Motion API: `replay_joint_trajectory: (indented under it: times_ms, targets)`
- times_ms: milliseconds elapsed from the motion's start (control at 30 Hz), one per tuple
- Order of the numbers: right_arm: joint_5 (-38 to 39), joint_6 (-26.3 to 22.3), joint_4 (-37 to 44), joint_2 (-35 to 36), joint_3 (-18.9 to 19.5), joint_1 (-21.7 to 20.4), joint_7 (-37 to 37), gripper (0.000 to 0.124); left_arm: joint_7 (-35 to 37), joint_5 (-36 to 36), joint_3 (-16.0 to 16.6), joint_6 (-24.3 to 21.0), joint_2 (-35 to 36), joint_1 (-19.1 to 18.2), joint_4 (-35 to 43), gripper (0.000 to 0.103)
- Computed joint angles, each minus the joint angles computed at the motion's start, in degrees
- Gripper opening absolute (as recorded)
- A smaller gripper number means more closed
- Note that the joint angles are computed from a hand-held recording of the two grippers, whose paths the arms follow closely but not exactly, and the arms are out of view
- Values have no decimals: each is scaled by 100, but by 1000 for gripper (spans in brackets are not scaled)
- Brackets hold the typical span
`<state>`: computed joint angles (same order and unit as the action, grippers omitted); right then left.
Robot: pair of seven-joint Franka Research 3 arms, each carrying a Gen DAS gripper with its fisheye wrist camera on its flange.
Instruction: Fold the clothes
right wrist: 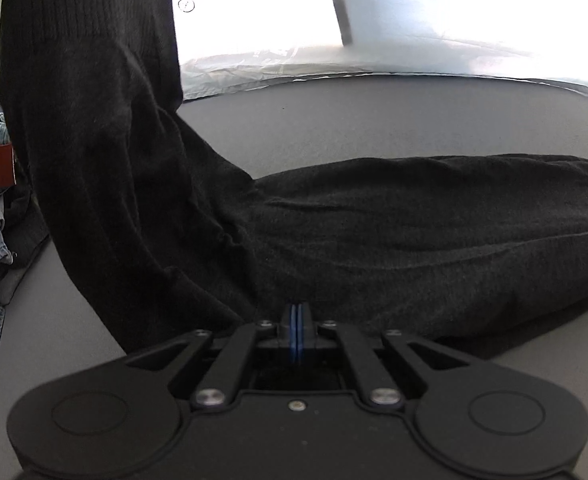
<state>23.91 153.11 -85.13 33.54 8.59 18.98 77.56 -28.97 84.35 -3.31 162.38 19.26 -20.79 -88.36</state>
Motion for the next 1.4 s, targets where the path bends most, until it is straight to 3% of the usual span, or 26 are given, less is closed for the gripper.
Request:
replay_joint_trajectory:
  times_ms: [100,200,267,400,467,533,567,633,667,733,800,867,1000,1100,1167,1300,1400]
  targets:
    - [741,-67,-417,-314,170,-429,188,0,1430,-1048,-314,598,707,150,771,10]
    - [898,236,-1036,-792,25,-619,31,1,2986,-2112,-873,816,1455,271,1368,9]
    - [782,502,-1483,-1126,-187,-669,-1,1,4267,-2825,-1466,626,2056,357,1827,8]
    - [430,594,-2048,-1498,-685,-660,967,1,6627,-4185,-2645,-607,3012,440,2498,13]
    - [472,541,-2174,-1583,-728,-772,1354,1,6710,-4403,-2634,-768,2964,402,2361,15]
    - [828,526,-2150,-1572,-553,-1007,1281,2,6246,-4383,-2320,-303,2515,407,1742,26]
    - [1111,529,-2083,-1527,-409,-1146,1076,4,5882,-4279,-2026,-73,2218,333,1409,34]
    - [1600,433,-1839,-1374,-169,-1362,593,9,5006,-3916,-1208,130,1623,-30,865,40]
    - [1753,304,-1622,-1241,-73,-1433,307,12,4619,-3750,-816,1,1366,-251,653,40]
    - [1931,41,-1191,-961,33,-1497,-134,36,4060,-3526,-233,-463,969,-623,307,41]
    - [1853,-44,-803,-646,-1,-1419,-306,38,3829,-3589,-17,-959,800,-731,102,41]
    - [1549,-139,-489,-395,-99,-1288,-335,40,3693,-3727,0,-1450,714,-698,-14,41]
    - [1439,-346,-231,-207,-23,-1330,-534,59,3544,-4064,-117,-1710,688,-462,-193,41]
    - [1162,-609,-64,-149,-93,-1271,-686,59,3731,-4264,-231,-1763,749,-340,-235,41]
    - [1042,-1017,142,-77,-136,-1274,-606,55,3849,-4363,-267,-1788,805,-310,-226,41]
    - [902,-1912,630,108,-217,-1284,-186,21,3908,-4508,-268,-1763,896,-299,-211,41]
    - [849,-1978,725,119,-264,-1234,24,7,3857,-4607,-249,-1655,918,-275,-248,41]
